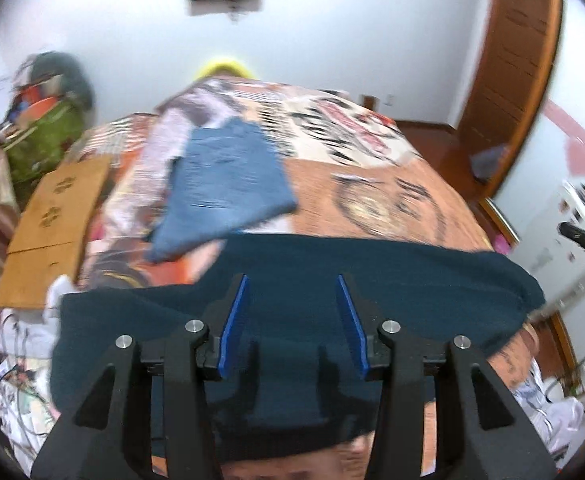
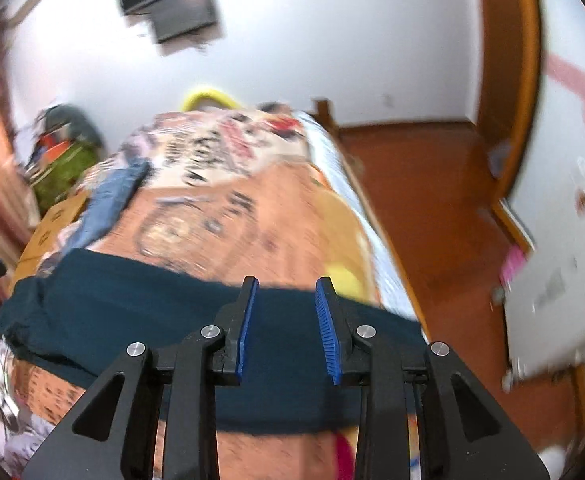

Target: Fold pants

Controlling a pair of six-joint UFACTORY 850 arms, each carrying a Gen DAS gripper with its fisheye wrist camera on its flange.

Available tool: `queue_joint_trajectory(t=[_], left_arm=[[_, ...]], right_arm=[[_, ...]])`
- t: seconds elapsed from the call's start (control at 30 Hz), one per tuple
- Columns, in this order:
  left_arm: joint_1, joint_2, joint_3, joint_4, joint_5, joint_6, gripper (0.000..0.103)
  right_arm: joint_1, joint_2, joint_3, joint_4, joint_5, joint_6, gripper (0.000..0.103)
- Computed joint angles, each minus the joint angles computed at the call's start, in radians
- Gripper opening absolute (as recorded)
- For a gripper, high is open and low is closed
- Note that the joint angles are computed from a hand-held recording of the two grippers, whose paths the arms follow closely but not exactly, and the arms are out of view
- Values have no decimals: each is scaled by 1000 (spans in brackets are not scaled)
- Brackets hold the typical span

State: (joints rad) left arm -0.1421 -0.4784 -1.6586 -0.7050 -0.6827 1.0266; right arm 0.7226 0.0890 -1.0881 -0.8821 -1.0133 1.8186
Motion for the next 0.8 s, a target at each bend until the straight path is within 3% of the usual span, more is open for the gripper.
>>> queue_joint_trajectory(t=[0.33, 0.43, 0.5, 0.6, 0.7, 0.8], left_arm=[[107, -153, -221, 95, 45, -151, 46], [135, -208, -301, 131, 38, -199, 49], [148, -245, -351, 164, 38, -240, 58], [168, -299, -421, 207, 41, -287, 62], [182, -384, -542, 275, -14, -357, 62], [192, -507, -722, 328, -122, -434, 62]], right_arm=[[-68, -261, -327, -80, 221, -235, 39], [-88, -347, -424, -51, 299, -319, 43], [-100, -402, -488, -4, 347, -391, 43], [-119, -510, -615, 105, 385, -543, 44], [-138, -604, -721, 249, 402, -705, 44], [-153, -672, -804, 392, 394, -848, 44]])
